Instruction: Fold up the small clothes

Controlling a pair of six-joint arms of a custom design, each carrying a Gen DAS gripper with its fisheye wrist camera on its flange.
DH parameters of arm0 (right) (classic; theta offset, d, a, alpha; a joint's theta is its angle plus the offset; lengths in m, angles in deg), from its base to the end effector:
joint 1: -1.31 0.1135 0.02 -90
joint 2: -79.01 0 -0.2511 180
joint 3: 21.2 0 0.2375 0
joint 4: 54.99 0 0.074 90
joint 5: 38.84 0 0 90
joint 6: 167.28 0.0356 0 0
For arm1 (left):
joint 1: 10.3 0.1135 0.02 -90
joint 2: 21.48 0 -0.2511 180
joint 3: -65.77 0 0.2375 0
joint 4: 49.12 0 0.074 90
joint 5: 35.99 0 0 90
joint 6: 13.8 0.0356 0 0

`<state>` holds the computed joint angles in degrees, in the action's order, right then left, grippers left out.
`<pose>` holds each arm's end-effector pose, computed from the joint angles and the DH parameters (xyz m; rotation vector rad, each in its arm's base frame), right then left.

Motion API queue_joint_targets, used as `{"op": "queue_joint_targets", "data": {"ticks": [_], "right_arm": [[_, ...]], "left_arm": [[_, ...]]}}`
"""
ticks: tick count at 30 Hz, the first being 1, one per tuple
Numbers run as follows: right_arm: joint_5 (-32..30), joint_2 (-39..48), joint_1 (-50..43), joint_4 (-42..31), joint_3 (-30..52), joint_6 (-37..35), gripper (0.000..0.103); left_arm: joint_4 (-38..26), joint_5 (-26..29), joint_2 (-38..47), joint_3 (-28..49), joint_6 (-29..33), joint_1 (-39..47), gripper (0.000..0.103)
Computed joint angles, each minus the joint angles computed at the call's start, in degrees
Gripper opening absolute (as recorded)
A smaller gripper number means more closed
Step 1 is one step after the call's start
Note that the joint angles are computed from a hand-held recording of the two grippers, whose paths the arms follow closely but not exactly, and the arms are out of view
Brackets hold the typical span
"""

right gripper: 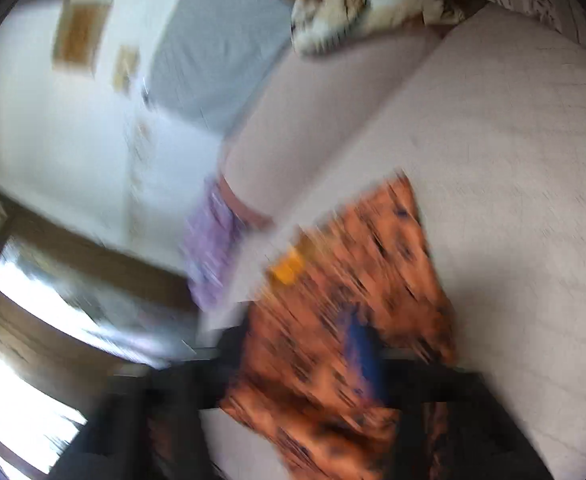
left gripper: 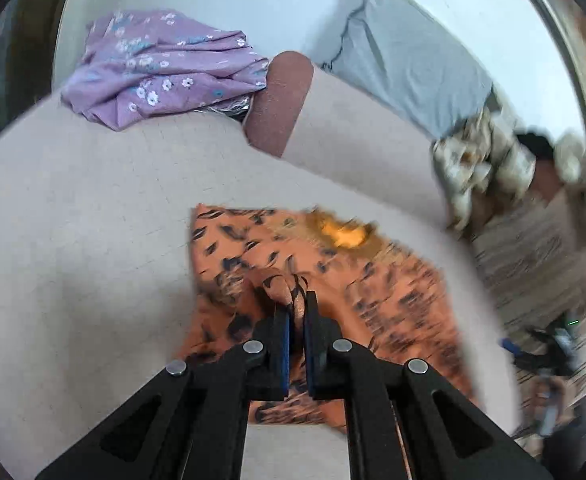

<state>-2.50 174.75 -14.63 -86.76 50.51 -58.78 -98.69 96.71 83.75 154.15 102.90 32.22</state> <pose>0.3112 -0.0591 0.1880 0.3418 2.3218 1.1886 0.2767 0.2210 0.1951 -0.1336 2.3554 -0.4777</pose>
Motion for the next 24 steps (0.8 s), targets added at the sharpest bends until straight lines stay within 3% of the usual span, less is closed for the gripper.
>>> {"op": "queue_joint_targets", "data": {"ticks": [4, 9, 11, 13, 14, 15, 19, 24], "right_arm": [[2.53, -9.3, -4.34, -17.76, -10.8, -19.01, 0.079], [2.28, -15.53, -11.82, -31.1, -23.77, -31.68, 0.078], [2.66, -19.36, -7.26, -27.31, -29.16, -28.23, 0.077], [1.86, -20.6, -2.94, -20.01, -32.25, -20.82, 0.061], [2.75, -21.12, -0.31, -15.68, -33.47, -16.46, 0.026], [4.1, -20.75, 2.44, -12.39, -34.14, -12.73, 0.006], [4.76, -26.8, 8.53, -6.71, -35.56, -4.32, 0.006], [-3.27, -34.7, -1.0, -19.51, -28.29, -12.12, 0.006]], "left_arm": [[-1.64, 0.91, 0.99, -2.36, 4.23, 2.91, 0.006], [-4.12, 1.82, 1.42, -1.95, 6.08, 5.19, 0.006], [-4.04, 1.89, 0.88, -2.58, 6.54, 5.39, 0.006], [-4.05, 1.74, 0.03, -3.39, 7.32, 5.85, 0.006], [-4.46, 2.06, -0.47, -3.68, 7.97, 6.33, 0.006], [-4.85, 2.22, -1.0, -3.95, 8.41, 6.85, 0.006], [-9.05, 5.18, -4.16, -4.95, 14.67, 10.62, 0.006], [-19.08, 10.27, -7.86, -4.97, 25.6, 17.28, 0.006]]}}
